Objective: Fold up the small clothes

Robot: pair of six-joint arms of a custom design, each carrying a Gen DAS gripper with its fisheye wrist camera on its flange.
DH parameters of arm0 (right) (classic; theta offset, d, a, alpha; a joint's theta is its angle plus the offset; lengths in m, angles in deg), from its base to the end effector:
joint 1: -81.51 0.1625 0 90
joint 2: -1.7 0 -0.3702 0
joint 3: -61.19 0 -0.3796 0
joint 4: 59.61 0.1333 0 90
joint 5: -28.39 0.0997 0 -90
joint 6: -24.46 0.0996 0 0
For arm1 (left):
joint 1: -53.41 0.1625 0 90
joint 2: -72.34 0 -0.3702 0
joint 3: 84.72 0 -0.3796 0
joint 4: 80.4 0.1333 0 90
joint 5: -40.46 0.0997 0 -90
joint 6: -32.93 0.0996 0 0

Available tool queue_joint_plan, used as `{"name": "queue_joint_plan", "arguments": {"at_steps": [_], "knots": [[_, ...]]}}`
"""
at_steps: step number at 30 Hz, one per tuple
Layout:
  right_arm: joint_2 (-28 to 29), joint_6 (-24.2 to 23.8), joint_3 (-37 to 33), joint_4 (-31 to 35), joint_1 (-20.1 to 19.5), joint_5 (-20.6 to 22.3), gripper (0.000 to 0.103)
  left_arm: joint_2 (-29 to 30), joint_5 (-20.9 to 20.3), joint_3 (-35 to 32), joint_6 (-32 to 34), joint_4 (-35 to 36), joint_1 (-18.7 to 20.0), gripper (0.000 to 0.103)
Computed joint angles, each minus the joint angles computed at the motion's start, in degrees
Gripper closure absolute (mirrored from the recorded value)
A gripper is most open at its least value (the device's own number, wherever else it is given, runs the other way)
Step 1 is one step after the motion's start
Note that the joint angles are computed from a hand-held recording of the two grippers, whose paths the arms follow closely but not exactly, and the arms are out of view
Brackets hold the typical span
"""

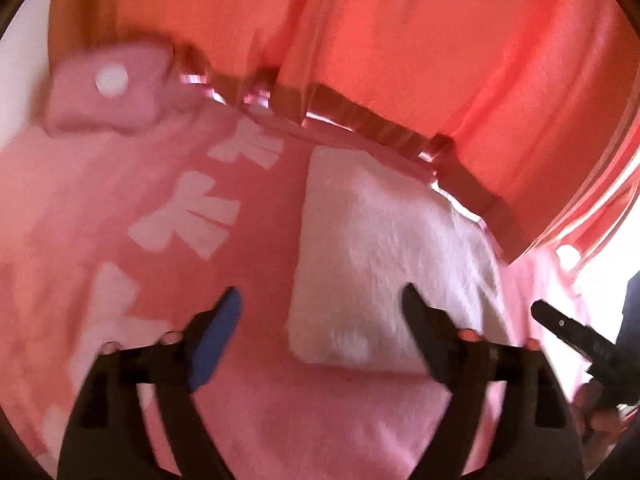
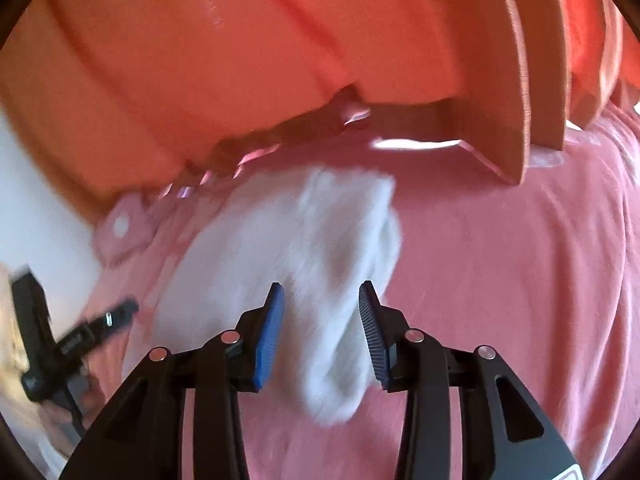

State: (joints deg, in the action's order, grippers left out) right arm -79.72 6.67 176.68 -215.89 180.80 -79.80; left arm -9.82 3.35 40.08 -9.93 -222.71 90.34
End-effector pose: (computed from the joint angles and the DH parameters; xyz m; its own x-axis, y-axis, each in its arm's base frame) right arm 0.1823 -0.4813 0.2890 -0.8766 -0.2448 0.4144 -0.4247 0.7984 -0.4268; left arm -0.2224 -0.4333 0.2296 -0.8802 -0.1084 -0.4620 0.2582 0.7075 -0.6579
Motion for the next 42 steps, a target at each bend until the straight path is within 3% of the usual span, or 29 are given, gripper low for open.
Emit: {"name": "queue_joint_plan", "arguments": {"at_steps": [2,3,6,7,8,10,13,15,17,20,23,25,26,27,30,34,37,42], "knots": [[1.9,0.4,0.9,-0.1,0.8,-5.7,0.065,1.0,1.8,0.4,-3.6,4.7,-1.5,0.018],[2.6,1.2,1.1,0.0,0.7,-6.3,0.064,1.8,1.8,-0.1,-4.3,5.3,-1.2,0.018],[1.9,2.0,1.5,3.1,-3.4,-1.8,0.064,3.5,0.9,-1.2,-5.9,8.9,0.0,0.018],[2.4,1.7,1.2,3.0,-4.0,-0.8,0.071,3.4,1.2,-1.1,-6.2,10.5,0.2,0.018],[2.4,1.4,0.5,3.3,-4.2,0.6,0.087,3.8,1.9,-1.6,-7.4,13.4,0.4,0.021],[1.6,0.4,0.4,0.0,-3.5,2.6,0.09,4.5,2.0,-2.5,-8.0,16.7,1.2,0.028],[0.0,-2.8,0.6,-5.2,-1.3,4.9,0.091,3.7,3.1,-2.1,-9.6,18.6,1.1,0.03],[2.2,-3.9,-0.4,-5.3,-1.2,0.7,0.091,3.8,4.4,-2.6,-12.2,21.0,1.7,0.03],[7.1,-3.0,-2.8,-0.4,-3.1,-5.3,0.09,3.8,2.3,-3.1,-11.6,19.2,3.7,0.03],[7.0,-2.9,-3.1,0.4,-3.5,-4.6,0.09,5.0,2.3,-4.3,-12.8,21.9,4.5,0.029],[1.9,1.2,-0.5,1.2,-2.3,-2.7,0.081,3.8,4.0,-3.4,-14.3,24.1,1.7,0.03],[-0.5,0.6,2.2,-2.0,-1.1,-3.7,0.079,2.3,6.3,-1.9,-16.2,27.0,-1.7,0.031],[-1.3,0.2,3.6,-4.5,0.2,-6.0,0.074,1.7,6.6,-1.3,-16.0,26.8,-3.0,0.029],[-1.8,-0.9,5.3,-7.9,1.7,-8.6,0.061,1.1,6.5,-0.7,-15.8,26.2,-4.1,0.027],[-3.6,-3.8,10.7,-15.3,3.1,-11.1,0.037,-0.5,6.5,1.3,-19.7,27.9,-7.7,0.015],[-4.4,-1.6,16.0,-18.1,2.1,-13.9,0.03,-1.3,5.2,4.6,-27.2,32.7,-11.3,0.012],[-4.0,2.8,18.0,-18.7,0.4,-14.7,0.03,-0.1,3.6,5.3,-30.0,33.3,-10.8,0.012],[0.8,2.8,18.1,-24.8,0.2,-17.5,0.03,3.1,4.6,4.4,-32.5,34.5,-9.4,0.012]]}}
